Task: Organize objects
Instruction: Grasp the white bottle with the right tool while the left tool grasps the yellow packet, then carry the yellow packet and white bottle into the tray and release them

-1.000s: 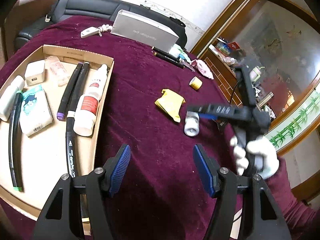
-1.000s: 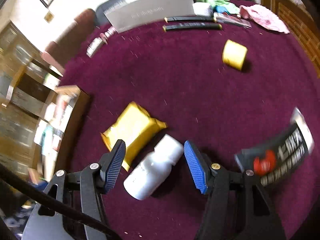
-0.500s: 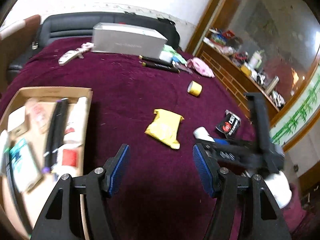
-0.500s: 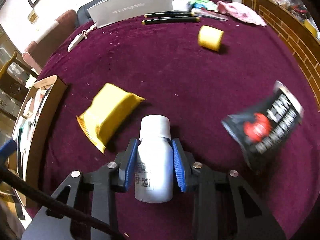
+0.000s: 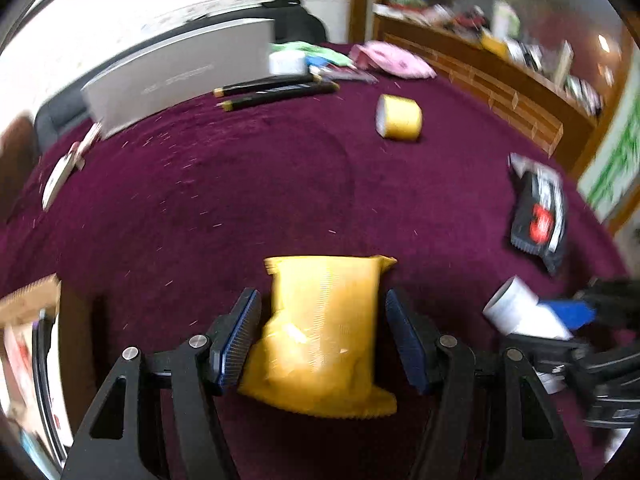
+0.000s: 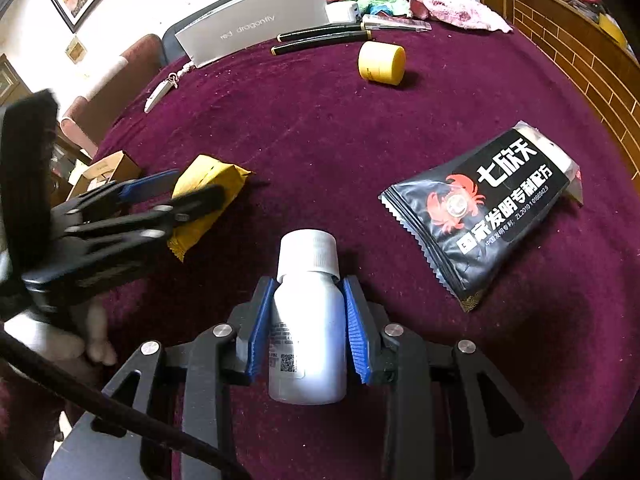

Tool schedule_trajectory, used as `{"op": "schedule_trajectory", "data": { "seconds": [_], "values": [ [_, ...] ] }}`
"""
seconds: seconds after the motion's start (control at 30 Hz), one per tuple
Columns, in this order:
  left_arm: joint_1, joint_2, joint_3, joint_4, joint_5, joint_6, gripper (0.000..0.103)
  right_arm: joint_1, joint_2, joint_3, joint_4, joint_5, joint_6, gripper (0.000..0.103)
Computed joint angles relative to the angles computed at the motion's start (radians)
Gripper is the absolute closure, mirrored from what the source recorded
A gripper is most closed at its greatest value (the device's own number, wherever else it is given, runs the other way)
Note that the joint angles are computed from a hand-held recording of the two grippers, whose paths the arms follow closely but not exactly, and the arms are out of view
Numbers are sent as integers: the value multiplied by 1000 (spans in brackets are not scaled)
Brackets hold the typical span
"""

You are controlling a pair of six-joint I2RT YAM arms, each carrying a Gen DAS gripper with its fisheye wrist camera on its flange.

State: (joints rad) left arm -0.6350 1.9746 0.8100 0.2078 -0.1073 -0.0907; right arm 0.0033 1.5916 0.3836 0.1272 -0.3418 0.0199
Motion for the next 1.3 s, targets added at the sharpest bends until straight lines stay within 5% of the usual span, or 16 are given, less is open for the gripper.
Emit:
{"op": "schedule_trajectory", "data": {
  "seconds": [0.17, 0.27, 0.63, 0.83, 1.0, 1.17, 1.3],
  "values": [
    [-25, 16, 10, 21, -34, -37, 45, 14, -8, -14, 20, 17, 11, 72],
    [-1, -8, -12, 23, -13, -78, 63, 34, -8, -14, 23, 41, 18, 70],
    [140, -370, -367, 148, 194, -256, 64, 72, 4, 4, 26, 101, 49, 71],
    [284, -766, -532, -26, 255, -229, 64, 12, -15, -18, 21, -18, 62, 71],
    [544, -1065, -600, -252, 318, -103, 63, 68, -108, -47, -2, -66, 101, 71],
    [809, -1209, -654, -413, 412, 49, 63, 188, -206, -35, -49, -88, 174, 71],
    [951, -1192, -709, -410, 484, 127, 63, 315, -233, -5, -60, -82, 242, 71]
  ]
}}
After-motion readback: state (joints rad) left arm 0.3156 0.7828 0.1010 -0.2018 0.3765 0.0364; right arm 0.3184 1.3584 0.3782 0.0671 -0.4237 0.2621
